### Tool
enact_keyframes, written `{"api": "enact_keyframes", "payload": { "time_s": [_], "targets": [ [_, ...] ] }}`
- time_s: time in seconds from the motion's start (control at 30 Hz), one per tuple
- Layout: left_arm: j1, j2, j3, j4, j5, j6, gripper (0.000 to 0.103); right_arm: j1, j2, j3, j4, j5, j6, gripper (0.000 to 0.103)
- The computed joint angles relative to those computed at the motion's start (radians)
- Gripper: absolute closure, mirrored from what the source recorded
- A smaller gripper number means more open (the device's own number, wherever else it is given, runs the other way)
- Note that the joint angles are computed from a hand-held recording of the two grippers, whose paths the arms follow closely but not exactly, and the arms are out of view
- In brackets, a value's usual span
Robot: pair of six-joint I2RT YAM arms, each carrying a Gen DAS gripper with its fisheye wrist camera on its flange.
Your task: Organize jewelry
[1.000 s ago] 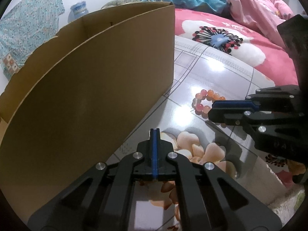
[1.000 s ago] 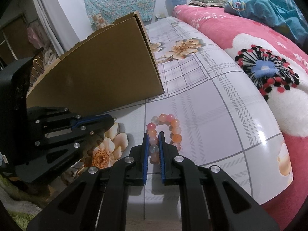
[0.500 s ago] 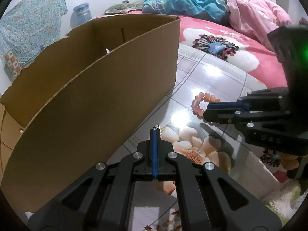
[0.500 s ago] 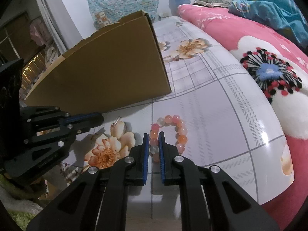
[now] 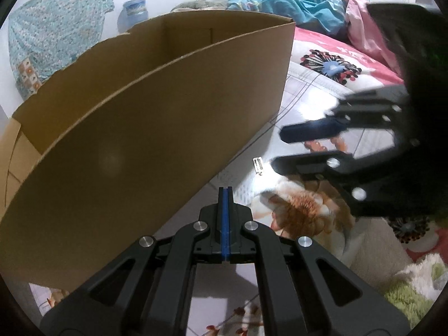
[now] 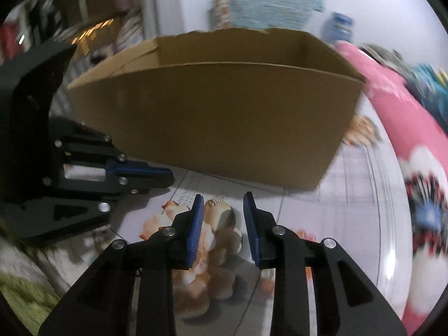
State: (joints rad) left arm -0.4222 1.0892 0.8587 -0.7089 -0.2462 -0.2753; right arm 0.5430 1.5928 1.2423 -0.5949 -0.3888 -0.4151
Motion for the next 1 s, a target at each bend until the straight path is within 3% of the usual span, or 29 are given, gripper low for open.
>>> {"api": "enact_keyframes", "payload": {
  "time_s": [0.2,0.33,0.4,0.57,0.6,0.67,1.0],
  "targets": [
    [0.016,-0.036,-0.033,0.014,0.031,0.012,0.103,0.024,0.128,0.149,-0.104,0.003,-0.156,0.074],
    [0.038,-0.051,-0.044,0.027,0.052,0.034,0.103,0.035,0.166,0.194,-0.149,0.0,-0.193,0.075],
    [0.045,-0.056,-0.05,0.032,0.06,0.041,0.103,0.031,0.195,0.239,-0.192,-0.02,-0.213,0.085],
    [0.061,-0.063,-0.058,0.039,0.073,0.047,0.103,0.026,0.243,0.314,-0.25,-0.05,-0.228,0.088],
    [0.064,-0.066,-0.06,0.039,0.077,0.05,0.103,0.023,0.245,0.317,-0.256,-0.058,-0.226,0.095],
    [0.064,-0.068,-0.06,0.039,0.076,0.051,0.103,0.008,0.268,0.347,-0.283,-0.08,-0.231,0.098],
    [0.074,-0.084,-0.065,0.029,0.073,0.055,0.103,0.018,0.204,0.255,-0.25,-0.082,-0.189,0.098]
  ]
}}
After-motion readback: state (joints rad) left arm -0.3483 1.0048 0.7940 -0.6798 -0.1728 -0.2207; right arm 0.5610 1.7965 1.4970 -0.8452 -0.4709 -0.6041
